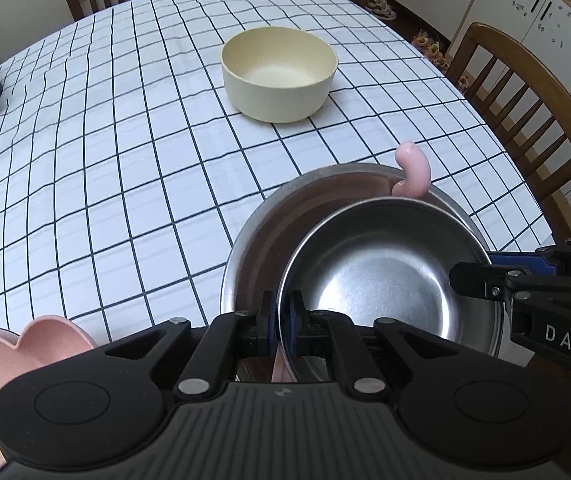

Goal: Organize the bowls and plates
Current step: 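Lower the pink-handled bowl into the steel bowl and open both tools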

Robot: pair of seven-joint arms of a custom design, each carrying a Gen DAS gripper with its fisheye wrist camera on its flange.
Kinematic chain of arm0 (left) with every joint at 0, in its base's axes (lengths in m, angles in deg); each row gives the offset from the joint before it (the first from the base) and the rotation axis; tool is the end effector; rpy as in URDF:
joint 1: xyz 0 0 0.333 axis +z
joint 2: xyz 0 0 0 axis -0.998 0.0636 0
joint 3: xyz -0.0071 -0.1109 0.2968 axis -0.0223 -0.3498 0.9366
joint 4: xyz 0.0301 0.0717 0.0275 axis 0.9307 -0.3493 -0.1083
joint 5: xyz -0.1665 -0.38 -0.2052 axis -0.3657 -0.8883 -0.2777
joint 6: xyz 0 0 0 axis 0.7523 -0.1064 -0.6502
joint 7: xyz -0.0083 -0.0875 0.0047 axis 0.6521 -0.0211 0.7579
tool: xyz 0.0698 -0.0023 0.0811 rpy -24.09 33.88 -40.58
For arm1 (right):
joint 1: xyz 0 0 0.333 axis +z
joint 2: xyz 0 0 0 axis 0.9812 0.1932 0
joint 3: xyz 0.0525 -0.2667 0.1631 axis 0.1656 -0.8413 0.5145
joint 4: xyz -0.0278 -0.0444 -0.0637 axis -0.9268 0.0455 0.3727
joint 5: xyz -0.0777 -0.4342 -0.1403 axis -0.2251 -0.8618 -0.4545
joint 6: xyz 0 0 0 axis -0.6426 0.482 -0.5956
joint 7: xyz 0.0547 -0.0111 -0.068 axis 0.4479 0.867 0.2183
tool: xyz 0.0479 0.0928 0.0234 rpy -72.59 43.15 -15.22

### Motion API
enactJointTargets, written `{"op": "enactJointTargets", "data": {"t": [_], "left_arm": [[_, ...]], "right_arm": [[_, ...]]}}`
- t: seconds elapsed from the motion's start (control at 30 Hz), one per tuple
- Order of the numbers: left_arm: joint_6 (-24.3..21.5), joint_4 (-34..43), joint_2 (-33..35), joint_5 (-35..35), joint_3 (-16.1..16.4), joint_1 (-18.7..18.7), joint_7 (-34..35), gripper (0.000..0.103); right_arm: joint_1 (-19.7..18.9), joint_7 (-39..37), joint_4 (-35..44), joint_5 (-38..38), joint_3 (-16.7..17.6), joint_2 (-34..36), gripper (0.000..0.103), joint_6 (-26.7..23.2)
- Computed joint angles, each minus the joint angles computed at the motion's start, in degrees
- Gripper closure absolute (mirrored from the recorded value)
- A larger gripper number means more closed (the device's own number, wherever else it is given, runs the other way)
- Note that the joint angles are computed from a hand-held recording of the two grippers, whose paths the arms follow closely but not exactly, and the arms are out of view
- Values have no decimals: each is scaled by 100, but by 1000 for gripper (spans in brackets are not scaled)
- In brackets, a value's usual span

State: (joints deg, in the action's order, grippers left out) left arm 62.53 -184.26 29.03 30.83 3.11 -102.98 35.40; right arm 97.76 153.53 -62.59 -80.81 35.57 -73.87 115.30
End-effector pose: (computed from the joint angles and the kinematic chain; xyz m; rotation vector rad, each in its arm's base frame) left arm 0.6071 -0.3651 0.5219 -1.3233 2.6755 -0.5649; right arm 0.5063 0.2780 0.5109 -1.5879 2.2250 -0.3792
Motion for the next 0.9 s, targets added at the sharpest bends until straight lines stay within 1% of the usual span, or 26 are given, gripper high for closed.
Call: {"op": "enactJointTargets", "data": {"t": [0.1, 0.17, 0.3, 0.5, 0.7, 0.8, 0.83, 0.9], "left_arm": [[24, 4, -21, -55, 1, 11, 15, 97], [43, -7, -47, -71, 3, 15, 17, 96], [124, -65, -137, -141, 3, 33, 108, 96], [317, -179, -315, -256, 19, 64, 225, 95], [371, -184, -461, -529, 39, 110, 377, 94], [414, -177, -532, -679, 48, 130, 515, 90], [459, -189, -562, -746, 52, 137, 565, 87], [529, -185, -604, -849, 61, 146, 615, 77]], "right_arm": [[-1, -13, 13, -4, -2, -6, 82, -32], [-1, -29, 13, 19, -15, -17, 77, -19], [-1, -65, 22, -9, -4, -60, 75, 11], [-18, -104, 46, -99, 28, -135, 67, 67], [-42, -195, 95, -221, 65, -222, 61, 155], [-55, -240, 124, -257, 73, -275, 58, 190], [-67, -242, 136, -284, 81, -292, 56, 199], [-89, -257, 159, -331, 92, -326, 54, 221]]}}
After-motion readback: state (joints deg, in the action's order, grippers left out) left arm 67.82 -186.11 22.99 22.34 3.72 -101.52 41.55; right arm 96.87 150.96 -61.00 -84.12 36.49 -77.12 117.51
